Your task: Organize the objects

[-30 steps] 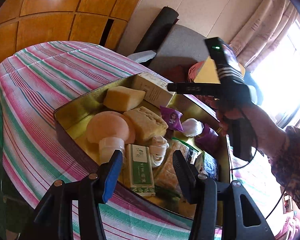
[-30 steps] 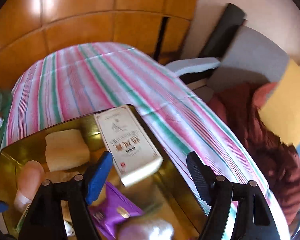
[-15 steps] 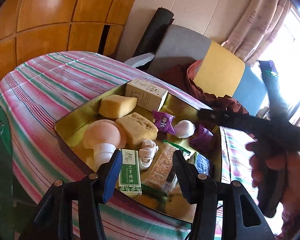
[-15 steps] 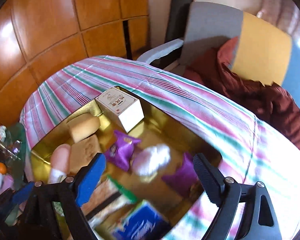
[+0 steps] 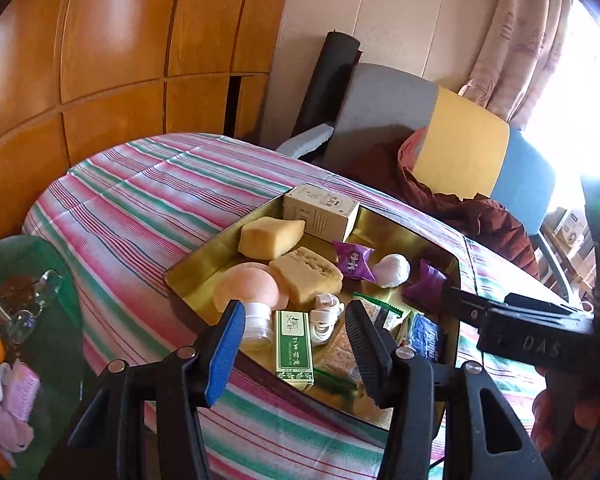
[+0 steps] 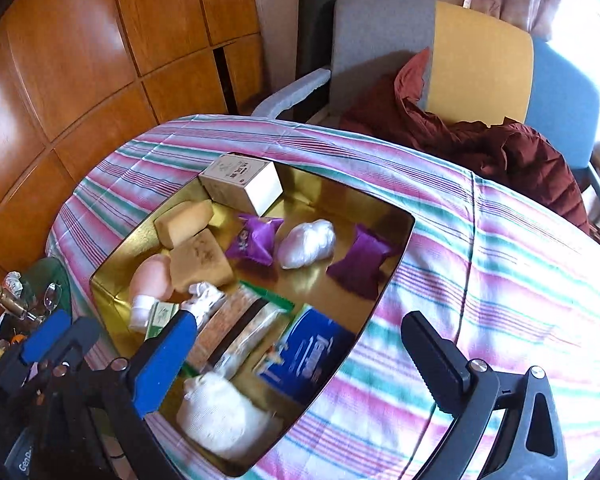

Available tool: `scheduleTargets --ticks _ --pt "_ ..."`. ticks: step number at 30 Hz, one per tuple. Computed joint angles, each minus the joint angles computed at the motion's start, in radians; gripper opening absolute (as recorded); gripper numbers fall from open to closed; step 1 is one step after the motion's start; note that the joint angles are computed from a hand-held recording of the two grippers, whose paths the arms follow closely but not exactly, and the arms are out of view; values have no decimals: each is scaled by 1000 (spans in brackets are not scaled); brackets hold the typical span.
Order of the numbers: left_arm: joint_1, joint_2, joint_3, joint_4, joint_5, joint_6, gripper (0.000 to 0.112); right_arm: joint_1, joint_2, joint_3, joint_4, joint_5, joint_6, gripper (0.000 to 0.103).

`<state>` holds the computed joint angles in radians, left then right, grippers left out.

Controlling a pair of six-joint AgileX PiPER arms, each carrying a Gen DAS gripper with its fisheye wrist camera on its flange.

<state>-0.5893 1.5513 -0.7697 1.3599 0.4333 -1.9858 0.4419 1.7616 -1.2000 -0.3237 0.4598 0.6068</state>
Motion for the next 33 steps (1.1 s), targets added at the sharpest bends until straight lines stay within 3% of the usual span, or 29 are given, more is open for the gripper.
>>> scheduleTargets --ticks 10,18,21,33 --pt "-53 -29 -21 -96 124 112 53 112 -70 60 -306 68 364 103" --pt "-78 -34 -41 -151 208 172 53 146 -77 61 -344 111 445 103" --pt "-75 -36 -44 -173 219 190 53 160 -61 42 -352 143 455 103" --pt "-64 -22 -70 -253 230 263 53 158 -66 49 -331 138 472 103"
